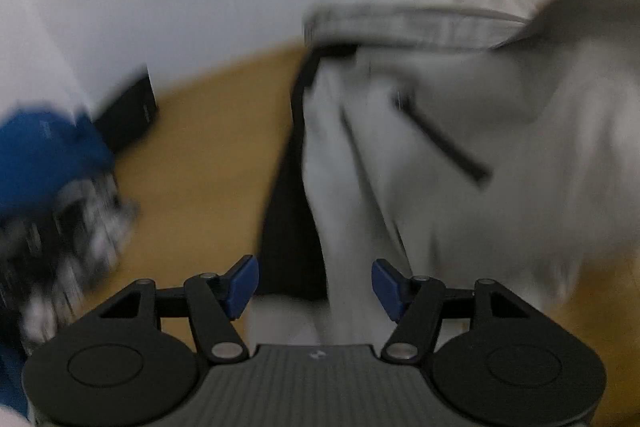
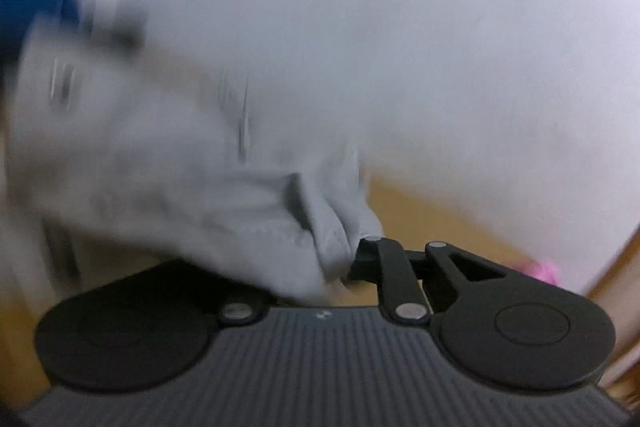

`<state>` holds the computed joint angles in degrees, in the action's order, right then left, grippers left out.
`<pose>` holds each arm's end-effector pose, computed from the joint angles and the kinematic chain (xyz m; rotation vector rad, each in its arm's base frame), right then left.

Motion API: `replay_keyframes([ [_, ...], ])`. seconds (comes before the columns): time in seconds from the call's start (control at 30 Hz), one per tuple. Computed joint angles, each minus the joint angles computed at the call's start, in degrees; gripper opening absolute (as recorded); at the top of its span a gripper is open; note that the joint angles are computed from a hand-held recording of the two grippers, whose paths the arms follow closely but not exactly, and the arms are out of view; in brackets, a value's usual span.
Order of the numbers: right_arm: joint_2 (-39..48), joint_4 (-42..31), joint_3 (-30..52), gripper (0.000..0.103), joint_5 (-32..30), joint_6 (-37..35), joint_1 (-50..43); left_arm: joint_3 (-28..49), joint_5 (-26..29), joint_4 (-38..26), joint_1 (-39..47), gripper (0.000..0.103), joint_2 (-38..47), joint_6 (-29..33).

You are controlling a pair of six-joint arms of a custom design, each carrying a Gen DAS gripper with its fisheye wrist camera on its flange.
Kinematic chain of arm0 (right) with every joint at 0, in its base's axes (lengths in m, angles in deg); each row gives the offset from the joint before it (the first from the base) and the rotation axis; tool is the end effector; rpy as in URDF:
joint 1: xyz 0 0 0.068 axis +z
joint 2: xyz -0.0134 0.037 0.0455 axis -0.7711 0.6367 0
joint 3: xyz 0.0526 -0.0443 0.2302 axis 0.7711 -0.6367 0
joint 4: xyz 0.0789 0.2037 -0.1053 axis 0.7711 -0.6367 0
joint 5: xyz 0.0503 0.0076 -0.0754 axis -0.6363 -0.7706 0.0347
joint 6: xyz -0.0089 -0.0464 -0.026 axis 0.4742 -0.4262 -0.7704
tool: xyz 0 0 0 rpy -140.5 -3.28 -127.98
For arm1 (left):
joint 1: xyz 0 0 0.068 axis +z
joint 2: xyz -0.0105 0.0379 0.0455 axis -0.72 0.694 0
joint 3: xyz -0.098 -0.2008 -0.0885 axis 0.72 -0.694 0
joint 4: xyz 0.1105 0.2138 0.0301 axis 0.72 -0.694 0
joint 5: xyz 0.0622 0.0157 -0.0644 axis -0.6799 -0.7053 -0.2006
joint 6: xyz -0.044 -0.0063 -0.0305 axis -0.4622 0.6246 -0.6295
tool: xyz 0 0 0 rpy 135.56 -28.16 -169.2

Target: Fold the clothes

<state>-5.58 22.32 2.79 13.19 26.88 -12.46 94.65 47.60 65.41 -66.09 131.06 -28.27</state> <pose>0.2249 0.1397 0.1847 0.0254 2.1989 -0.6324 0.3459 -0.1245 0.1360 0.8968 2.2629 0.0832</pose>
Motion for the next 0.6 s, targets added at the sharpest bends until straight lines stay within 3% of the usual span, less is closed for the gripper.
replay_keyframes([
  [0.07, 7.10, -11.74, 1.32, 0.020, -8.03, 8.79, -0.11, -2.80, 0.35, 0.23, 2.53, 0.066, -1.03, 1.91],
  [0.13, 13.36, -16.96, 1.67, 0.026, -12.12, 16.87, 1.97, -6.32, -1.99, 1.03, 2.89, 0.070, -2.88, 2.69],
  [0.2, 16.65, -19.70, 2.02, 0.030, -12.08, 24.93, 6.45, -5.30, -1.38, 0.27, 6.20, 0.071, -1.68, 3.97],
  [0.3, 18.11, -24.71, 3.45, 0.045, -8.25, 37.54, 13.77, 2.61, 1.36, -7.23, 12.13, 0.072, 1.90, 6.53],
  [0.47, 14.50, -33.19, 4.15, 0.047, -1.51, 53.90, 17.71, 10.78, 4.57, -13.74, 17.53, 0.072, 7.59, 8.98],
  [0.6, 18.58, -42.54, 13.36, 0.050, 0.97, 65.11, 16.37, 12.80, 7.10, -13.44, 19.08, 0.072, 9.11, 12.83],
])
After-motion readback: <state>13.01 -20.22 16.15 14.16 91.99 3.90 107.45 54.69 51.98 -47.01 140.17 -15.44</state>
